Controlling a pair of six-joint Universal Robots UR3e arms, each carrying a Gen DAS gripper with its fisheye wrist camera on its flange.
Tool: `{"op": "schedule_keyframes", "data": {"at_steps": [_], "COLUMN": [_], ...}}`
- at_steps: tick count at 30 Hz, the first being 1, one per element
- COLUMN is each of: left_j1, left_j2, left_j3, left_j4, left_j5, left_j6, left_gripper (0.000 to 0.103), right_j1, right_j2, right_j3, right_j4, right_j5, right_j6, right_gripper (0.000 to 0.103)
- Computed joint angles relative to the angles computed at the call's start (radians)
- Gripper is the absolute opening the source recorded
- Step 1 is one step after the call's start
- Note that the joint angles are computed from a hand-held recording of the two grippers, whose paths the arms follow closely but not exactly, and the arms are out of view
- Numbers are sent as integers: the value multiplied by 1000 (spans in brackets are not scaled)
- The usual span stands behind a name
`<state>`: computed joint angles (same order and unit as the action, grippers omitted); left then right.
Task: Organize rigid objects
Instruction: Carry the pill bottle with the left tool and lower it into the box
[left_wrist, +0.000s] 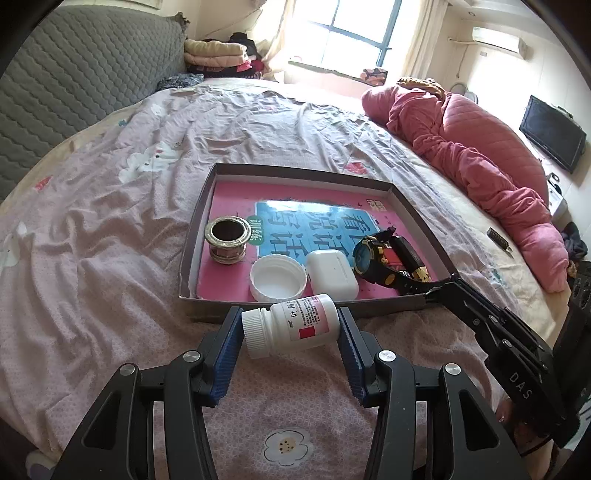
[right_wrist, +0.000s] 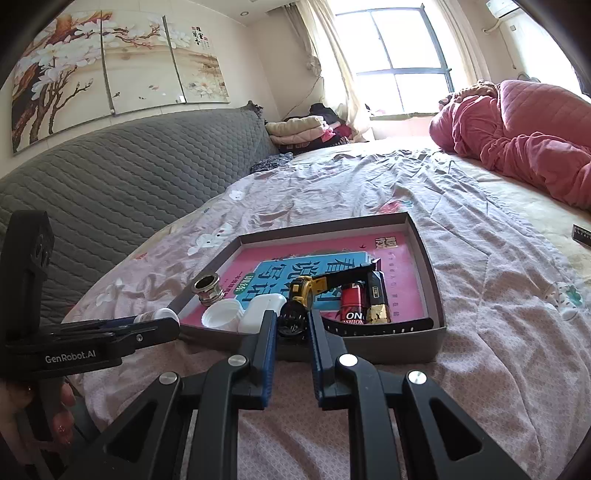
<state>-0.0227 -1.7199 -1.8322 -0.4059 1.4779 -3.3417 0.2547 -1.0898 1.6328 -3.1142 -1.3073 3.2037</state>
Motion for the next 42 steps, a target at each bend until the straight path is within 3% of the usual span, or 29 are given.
{"op": "schedule_keyframes", "data": {"at_steps": [16, 24, 42], "left_j1": [74, 101, 57], "left_j2": [-11, -75, -254], "left_j3": [-11, 35, 204], "left_j4": [41, 59, 12], "left_j5": [-10, -12, 29], "left_j6": [15, 20, 23], "left_gripper": [52, 52, 52], "right_j1": [46, 75, 79], "right_j2": [81, 171, 237], "right_j3": [-107, -224, -303], "right_j4": [2, 47, 90], "right_j5": [-31, -46, -36], "right_j6": [-35, -64, -67], "right_gripper": [17, 17, 17]}}
